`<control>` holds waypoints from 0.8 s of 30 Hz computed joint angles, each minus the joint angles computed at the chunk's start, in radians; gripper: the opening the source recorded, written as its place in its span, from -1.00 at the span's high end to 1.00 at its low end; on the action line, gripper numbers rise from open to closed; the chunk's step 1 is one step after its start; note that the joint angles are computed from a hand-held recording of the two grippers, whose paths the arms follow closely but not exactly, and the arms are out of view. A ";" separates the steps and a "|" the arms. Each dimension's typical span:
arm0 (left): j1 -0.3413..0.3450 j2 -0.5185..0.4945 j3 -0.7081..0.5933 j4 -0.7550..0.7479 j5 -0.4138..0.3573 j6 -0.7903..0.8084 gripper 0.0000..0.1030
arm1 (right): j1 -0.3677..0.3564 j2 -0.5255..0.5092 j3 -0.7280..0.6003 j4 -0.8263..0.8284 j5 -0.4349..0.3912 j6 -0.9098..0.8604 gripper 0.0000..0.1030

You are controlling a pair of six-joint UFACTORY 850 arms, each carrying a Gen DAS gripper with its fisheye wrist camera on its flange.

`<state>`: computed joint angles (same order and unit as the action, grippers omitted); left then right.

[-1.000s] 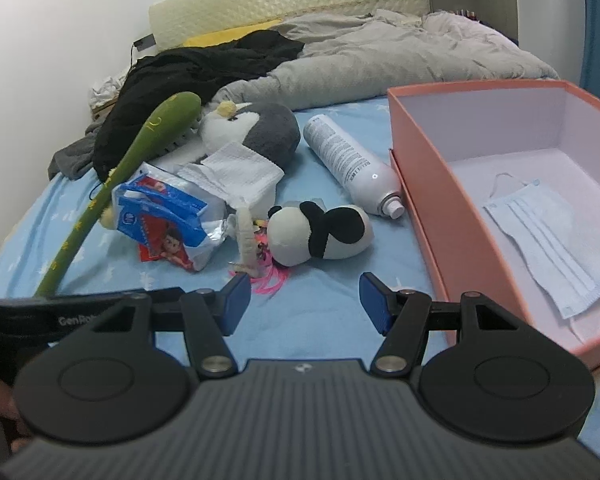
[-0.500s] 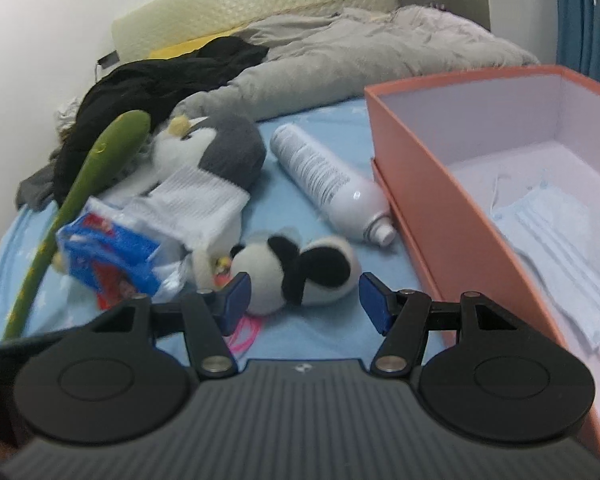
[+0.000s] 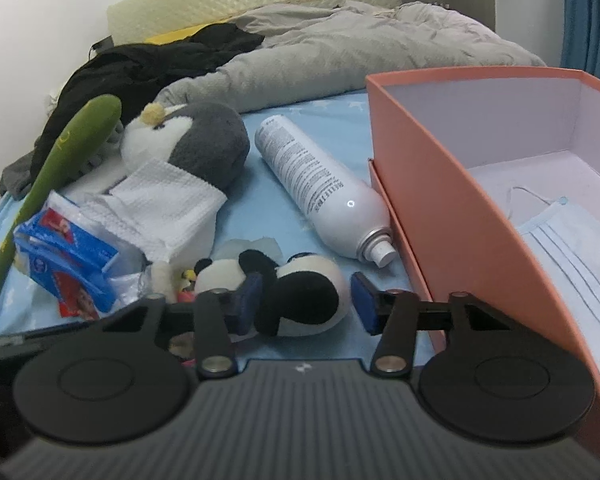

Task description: Organize soft objects

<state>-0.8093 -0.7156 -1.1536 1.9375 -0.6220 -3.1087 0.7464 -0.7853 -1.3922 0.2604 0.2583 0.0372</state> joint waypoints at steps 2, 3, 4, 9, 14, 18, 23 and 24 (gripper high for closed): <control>0.001 0.001 -0.005 -0.016 -0.005 0.027 0.78 | -0.003 0.001 0.003 -0.061 0.003 0.052 0.20; -0.002 0.005 -0.003 -0.024 -0.013 0.038 0.79 | -0.002 0.004 0.007 -0.051 0.007 0.034 0.25; -0.005 0.011 -0.001 -0.034 -0.021 0.047 0.80 | -0.002 0.007 0.010 -0.051 0.008 0.029 0.29; -0.024 0.054 0.030 -0.060 -0.056 0.045 0.82 | 0.001 0.041 0.045 -0.057 0.034 0.030 0.42; -0.062 0.108 0.065 -0.109 -0.090 0.068 0.82 | 0.009 0.098 0.105 -0.039 0.070 0.002 0.42; -0.101 0.141 0.093 -0.157 -0.103 0.081 0.82 | 0.012 0.146 0.162 -0.089 0.084 0.046 0.42; -0.145 0.177 0.135 -0.203 -0.100 0.028 0.82 | 0.015 0.200 0.225 -0.165 0.079 0.128 0.43; -0.151 0.183 0.143 -0.204 -0.099 0.010 0.82 | 0.016 0.212 0.241 -0.195 0.078 0.157 0.42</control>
